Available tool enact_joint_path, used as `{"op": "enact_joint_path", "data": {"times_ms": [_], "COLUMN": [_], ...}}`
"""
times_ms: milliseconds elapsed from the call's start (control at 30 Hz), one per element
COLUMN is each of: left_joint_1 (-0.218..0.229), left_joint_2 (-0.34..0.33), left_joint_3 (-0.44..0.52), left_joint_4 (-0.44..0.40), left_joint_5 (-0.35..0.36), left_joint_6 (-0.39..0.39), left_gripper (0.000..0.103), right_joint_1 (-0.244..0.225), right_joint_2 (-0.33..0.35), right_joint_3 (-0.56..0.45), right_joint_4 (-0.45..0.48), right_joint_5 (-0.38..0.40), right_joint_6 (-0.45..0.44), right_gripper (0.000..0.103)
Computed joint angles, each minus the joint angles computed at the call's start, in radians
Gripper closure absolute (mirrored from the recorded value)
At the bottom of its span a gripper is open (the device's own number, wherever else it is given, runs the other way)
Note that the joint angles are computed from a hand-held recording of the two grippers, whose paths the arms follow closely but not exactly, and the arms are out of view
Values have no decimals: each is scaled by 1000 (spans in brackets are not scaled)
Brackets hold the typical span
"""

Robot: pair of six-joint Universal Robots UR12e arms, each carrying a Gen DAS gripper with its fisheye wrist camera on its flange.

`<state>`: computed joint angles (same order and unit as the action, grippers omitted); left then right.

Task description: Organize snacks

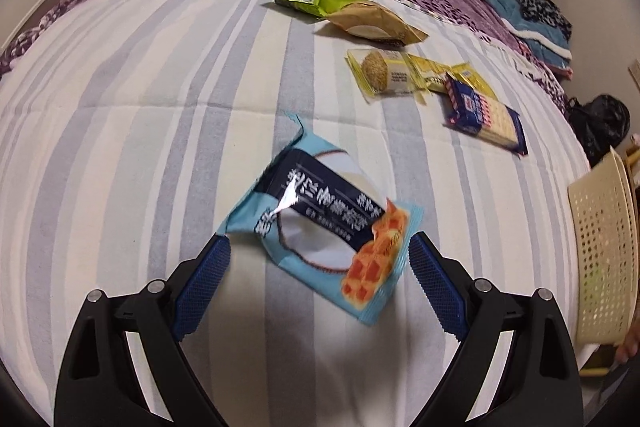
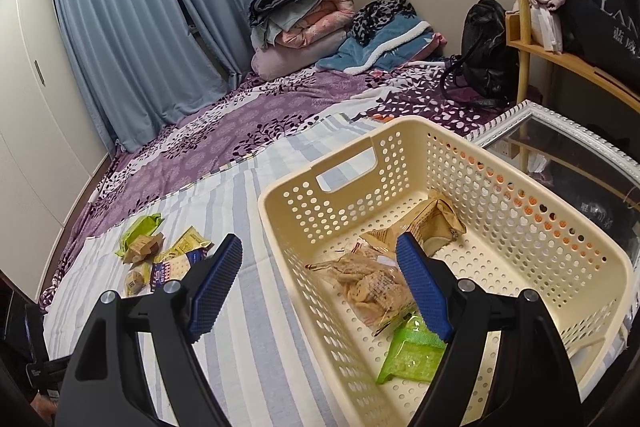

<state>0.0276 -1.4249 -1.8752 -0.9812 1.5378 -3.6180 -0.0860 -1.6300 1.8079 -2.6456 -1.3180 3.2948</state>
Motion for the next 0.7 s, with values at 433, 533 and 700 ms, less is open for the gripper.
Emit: {"op": "enact_joint_path", "data": {"times_ms": [433, 533, 700], "left_joint_1": [-14, -27, -42], "left_joint_2": [-87, -105, -114], "left_joint_3": [57, 68, 66], "left_joint_4": [40, 48, 67], "left_joint_5": [62, 97, 152], "left_joint_6": [-45, -12, 44], "left_gripper": [11, 11, 40], "right_joint_1": [11, 18, 29], "right_joint_2": [5, 6, 9], "right_joint_3": [4, 5, 4], "right_joint_4": [-4, -10, -11], "right_joint_5": [-6, -21, -41], "right_joint_6": [-17, -24, -38], "right_gripper": [24, 24, 24]}}
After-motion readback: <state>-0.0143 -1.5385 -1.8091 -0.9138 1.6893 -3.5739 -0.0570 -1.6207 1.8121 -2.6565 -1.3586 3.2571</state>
